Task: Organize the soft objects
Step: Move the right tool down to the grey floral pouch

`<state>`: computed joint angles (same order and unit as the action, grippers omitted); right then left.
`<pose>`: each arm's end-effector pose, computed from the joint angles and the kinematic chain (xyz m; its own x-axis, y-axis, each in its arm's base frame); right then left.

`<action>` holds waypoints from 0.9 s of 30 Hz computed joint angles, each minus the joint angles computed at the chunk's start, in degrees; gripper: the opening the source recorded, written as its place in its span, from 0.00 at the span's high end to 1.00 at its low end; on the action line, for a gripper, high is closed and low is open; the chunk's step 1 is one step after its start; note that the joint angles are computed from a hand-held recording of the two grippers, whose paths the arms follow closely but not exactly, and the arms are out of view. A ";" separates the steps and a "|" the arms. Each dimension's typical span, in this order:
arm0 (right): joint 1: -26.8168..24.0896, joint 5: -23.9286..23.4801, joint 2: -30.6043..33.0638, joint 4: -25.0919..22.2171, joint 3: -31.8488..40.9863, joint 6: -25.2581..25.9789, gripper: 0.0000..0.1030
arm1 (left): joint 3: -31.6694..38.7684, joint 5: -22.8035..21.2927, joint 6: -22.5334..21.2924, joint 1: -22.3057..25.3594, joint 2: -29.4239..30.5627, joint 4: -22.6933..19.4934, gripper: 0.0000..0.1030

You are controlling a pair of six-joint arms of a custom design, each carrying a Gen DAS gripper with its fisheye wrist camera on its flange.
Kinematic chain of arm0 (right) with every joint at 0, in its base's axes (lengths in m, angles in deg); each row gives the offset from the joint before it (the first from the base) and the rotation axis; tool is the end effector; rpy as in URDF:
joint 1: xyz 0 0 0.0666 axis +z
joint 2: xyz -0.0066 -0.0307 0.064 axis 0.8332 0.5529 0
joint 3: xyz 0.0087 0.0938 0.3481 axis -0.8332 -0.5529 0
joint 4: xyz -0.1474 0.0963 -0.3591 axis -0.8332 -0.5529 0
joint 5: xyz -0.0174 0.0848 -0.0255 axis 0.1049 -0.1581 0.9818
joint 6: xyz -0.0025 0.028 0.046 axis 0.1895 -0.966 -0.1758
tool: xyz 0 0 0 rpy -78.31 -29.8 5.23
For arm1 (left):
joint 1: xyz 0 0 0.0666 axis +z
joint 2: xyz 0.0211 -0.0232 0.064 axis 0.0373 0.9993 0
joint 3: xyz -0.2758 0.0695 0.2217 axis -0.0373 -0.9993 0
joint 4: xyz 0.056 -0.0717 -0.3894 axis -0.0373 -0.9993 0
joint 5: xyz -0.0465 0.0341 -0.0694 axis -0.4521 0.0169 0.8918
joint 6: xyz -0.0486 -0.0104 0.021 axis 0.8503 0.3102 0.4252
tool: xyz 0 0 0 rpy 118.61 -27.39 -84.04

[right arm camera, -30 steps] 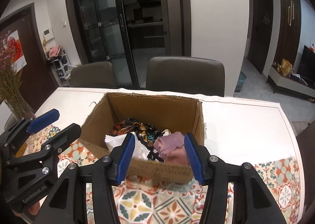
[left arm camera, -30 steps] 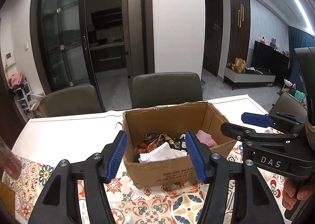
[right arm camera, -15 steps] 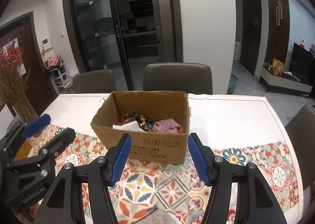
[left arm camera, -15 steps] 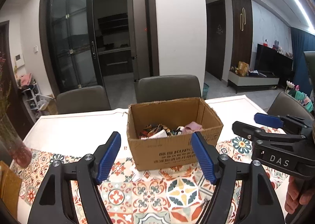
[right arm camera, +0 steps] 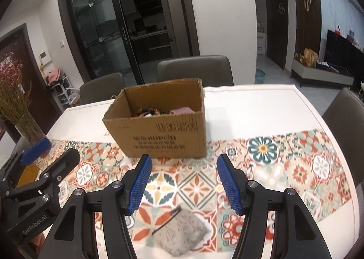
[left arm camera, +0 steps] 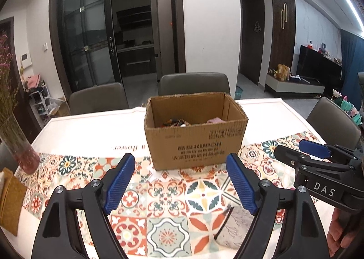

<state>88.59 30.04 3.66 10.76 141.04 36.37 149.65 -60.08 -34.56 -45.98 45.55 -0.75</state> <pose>0.3527 0.2153 0.5630 -0.6881 -0.0488 -0.7240 -0.2282 0.9617 0.1520 0.2931 -0.2932 0.5588 -0.5850 -0.0004 -0.8111 -0.0505 0.9981 0.0360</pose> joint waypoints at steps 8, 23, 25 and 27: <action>1.16 0.97 -2.71 -0.85 -4.28 -0.88 0.41 | -1.44 -0.28 5.14 -2.20 -0.18 -4.89 0.17; 0.95 -1.14 -5.11 -3.04 -10.89 -2.61 0.41 | -5.63 4.68 14.02 -3.88 0.24 -9.80 0.16; 0.81 -1.49 -5.25 -3.39 -11.80 -2.83 0.41 | -6.04 5.27 14.64 -3.92 0.51 -10.24 0.16; 0.71 -1.74 -5.23 -3.86 -12.67 -3.00 0.41 | -6.55 6.03 15.18 -3.84 0.66 -10.36 0.16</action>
<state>89.30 28.30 -1.57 6.90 128.37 33.37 143.10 -54.05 -19.38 -49.82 46.22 -11.11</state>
